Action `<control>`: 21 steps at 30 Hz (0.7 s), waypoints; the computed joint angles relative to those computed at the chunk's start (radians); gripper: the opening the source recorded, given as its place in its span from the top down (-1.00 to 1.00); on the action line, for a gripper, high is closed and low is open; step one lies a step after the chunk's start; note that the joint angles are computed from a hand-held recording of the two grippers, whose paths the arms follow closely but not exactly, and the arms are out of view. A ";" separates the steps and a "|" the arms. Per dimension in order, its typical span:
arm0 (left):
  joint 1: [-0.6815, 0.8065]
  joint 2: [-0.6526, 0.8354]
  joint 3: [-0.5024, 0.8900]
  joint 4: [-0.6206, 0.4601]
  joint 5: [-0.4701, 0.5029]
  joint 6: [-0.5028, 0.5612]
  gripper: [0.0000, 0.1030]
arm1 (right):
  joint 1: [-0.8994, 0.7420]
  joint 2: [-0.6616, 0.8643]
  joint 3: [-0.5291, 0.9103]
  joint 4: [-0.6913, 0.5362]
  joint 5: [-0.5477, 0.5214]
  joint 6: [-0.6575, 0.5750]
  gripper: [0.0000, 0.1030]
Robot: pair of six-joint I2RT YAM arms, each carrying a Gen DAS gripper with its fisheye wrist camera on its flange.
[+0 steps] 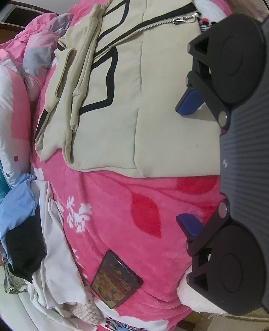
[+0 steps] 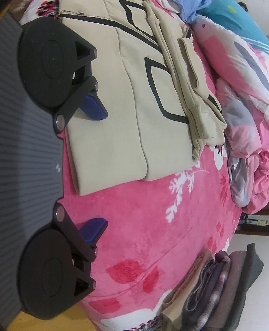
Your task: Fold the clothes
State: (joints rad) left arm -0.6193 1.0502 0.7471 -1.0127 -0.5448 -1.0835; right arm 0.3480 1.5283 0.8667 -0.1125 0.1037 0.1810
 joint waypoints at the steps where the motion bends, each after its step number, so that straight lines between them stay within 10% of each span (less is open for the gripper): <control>1: -0.001 0.003 0.001 -0.001 -0.001 0.000 -0.99 | 0.003 -0.003 -0.009 0.011 0.005 0.000 -0.98; 21: -0.014 0.016 -0.001 -0.006 -0.016 -0.014 -1.00 | -0.035 -0.002 -0.030 0.043 -0.071 0.038 -0.99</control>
